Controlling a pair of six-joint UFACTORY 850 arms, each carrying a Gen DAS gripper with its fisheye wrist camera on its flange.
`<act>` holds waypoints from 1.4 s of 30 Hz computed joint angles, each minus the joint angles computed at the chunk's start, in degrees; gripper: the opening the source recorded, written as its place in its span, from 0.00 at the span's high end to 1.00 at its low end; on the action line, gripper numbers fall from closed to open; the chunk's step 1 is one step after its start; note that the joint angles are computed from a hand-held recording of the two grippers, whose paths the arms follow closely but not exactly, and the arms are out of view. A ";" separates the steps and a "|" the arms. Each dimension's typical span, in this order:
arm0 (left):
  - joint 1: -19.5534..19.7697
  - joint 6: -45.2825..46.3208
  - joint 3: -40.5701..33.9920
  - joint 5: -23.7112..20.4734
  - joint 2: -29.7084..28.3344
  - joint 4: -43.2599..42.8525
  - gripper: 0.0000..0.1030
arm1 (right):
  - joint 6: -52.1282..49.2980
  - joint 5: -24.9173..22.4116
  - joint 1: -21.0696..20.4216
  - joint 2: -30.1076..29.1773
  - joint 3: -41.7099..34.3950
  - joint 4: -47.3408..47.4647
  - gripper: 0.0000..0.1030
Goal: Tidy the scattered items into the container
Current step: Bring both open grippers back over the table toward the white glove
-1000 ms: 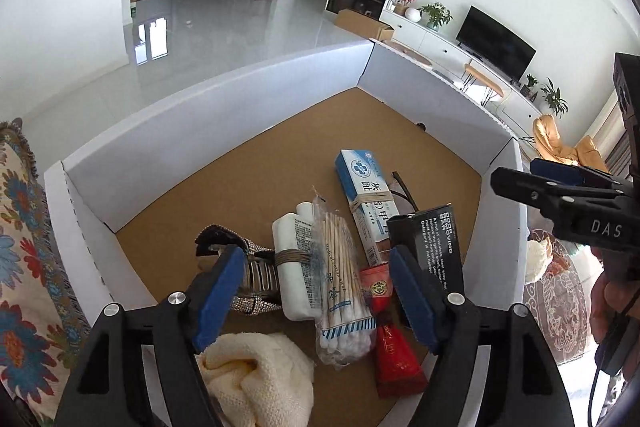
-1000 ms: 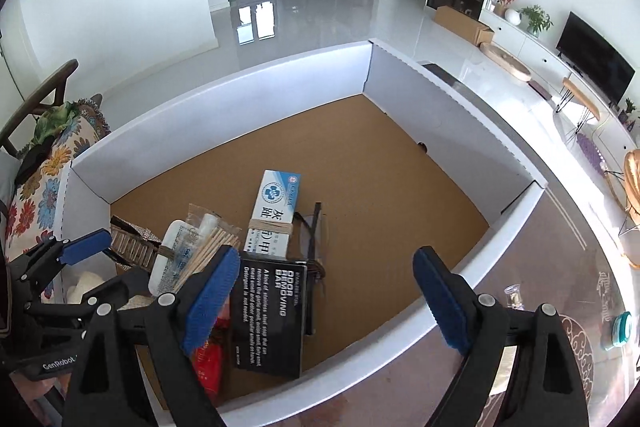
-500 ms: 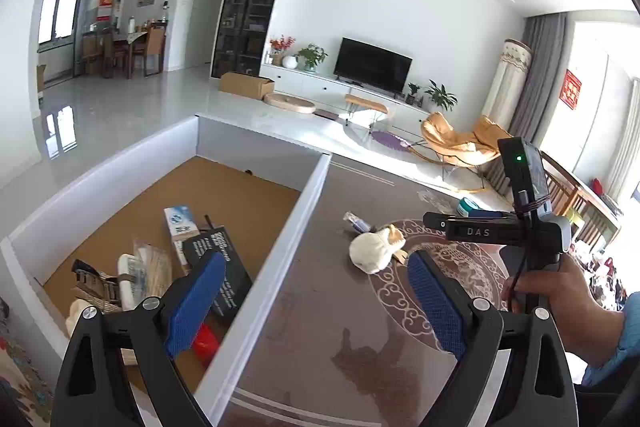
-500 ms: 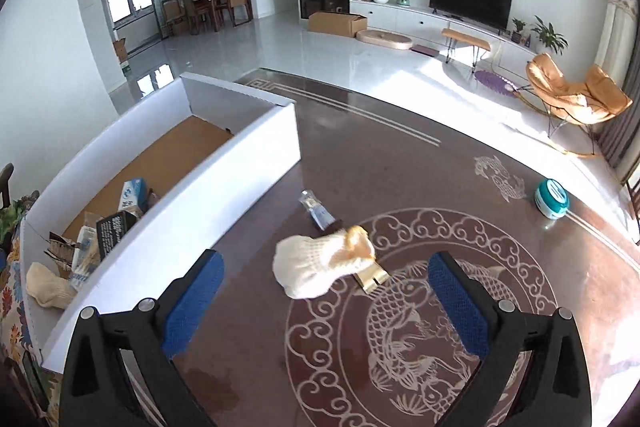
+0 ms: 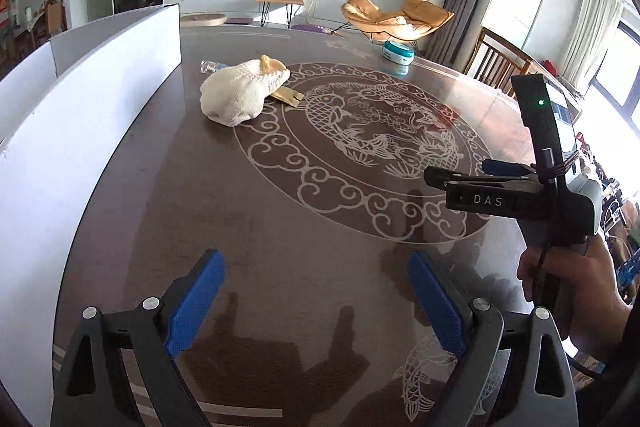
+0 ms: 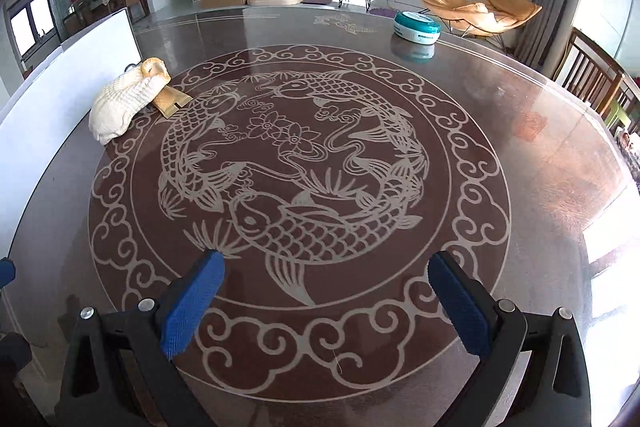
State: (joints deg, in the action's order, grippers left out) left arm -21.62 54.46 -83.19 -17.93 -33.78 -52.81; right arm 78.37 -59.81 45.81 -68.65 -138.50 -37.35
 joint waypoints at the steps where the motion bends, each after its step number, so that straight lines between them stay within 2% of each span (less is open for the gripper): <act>1: -0.23 -0.78 -0.44 0.60 -0.57 1.53 0.09 | 0.53 0.30 -0.03 0.21 0.64 -0.02 0.01; 6: -0.16 -5.17 -2.50 1.55 -3.11 6.55 0.09 | 3.25 2.22 -0.07 0.77 2.54 -1.20 0.00; 9: 0.50 1.22 -2.11 0.95 -3.21 -1.36 0.09 | 2.74 1.91 -0.09 0.17 1.39 -0.89 0.00; 15: 0.08 -0.34 -1.93 1.91 -3.14 -0.12 0.09 | 2.54 1.74 -0.10 -0.04 0.97 -0.74 0.00; 26: -0.76 -6.94 -3.11 2.36 -3.87 8.11 0.03 | 2.51 1.70 -0.10 -0.08 0.88 -0.68 0.00; 42: -0.35 -3.81 -2.65 2.34 -3.71 3.82 0.03 | 2.46 1.67 -0.12 -0.16 0.75 -0.61 0.00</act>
State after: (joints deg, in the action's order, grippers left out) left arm -21.97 50.64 -85.84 -15.60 -37.49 -48.99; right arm 80.83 -58.15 45.69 -68.81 -137.75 -37.96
